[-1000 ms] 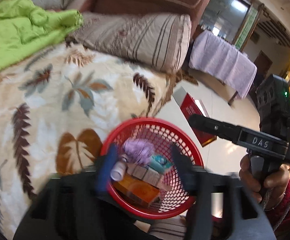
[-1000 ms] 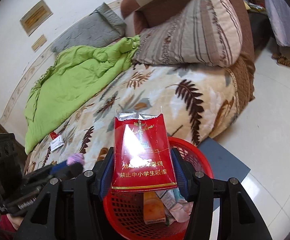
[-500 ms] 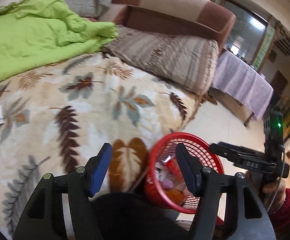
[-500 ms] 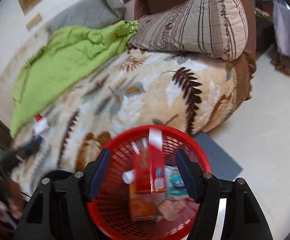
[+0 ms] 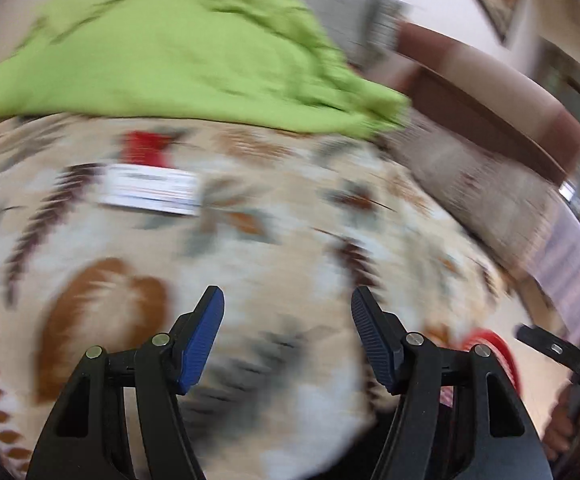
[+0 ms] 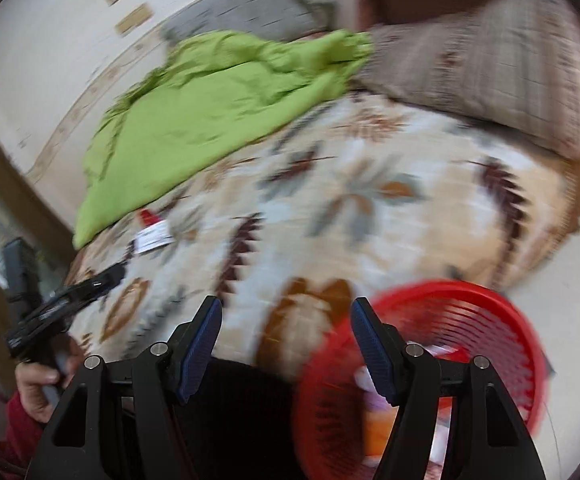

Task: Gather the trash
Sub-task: 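Move both tools back over the white medicine box and red wrapper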

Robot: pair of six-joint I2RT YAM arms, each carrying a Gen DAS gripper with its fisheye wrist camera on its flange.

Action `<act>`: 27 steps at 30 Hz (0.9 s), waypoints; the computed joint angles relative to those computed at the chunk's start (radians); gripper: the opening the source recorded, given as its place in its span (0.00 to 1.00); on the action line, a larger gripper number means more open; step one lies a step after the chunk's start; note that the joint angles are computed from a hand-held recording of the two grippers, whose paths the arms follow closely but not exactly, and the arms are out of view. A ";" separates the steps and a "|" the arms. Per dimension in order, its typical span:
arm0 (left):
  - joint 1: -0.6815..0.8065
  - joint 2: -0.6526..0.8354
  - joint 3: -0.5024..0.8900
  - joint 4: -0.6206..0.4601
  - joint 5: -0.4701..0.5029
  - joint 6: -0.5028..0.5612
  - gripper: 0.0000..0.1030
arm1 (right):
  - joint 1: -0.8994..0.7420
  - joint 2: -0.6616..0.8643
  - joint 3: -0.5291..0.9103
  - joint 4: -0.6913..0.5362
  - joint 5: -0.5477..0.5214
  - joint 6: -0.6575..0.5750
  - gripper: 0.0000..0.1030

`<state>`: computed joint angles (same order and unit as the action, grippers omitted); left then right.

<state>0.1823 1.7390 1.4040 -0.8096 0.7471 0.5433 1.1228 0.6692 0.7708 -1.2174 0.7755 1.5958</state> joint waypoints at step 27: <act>0.123 0.592 0.658 0.022 -0.135 -0.366 0.64 | -0.853 1.513 0.968 0.897 -0.979 -0.755 0.35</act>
<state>0.3056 2.3312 2.0617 -0.7874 0.6117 0.1769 0.2696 2.1825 1.7384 -0.3205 -0.2031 0.8407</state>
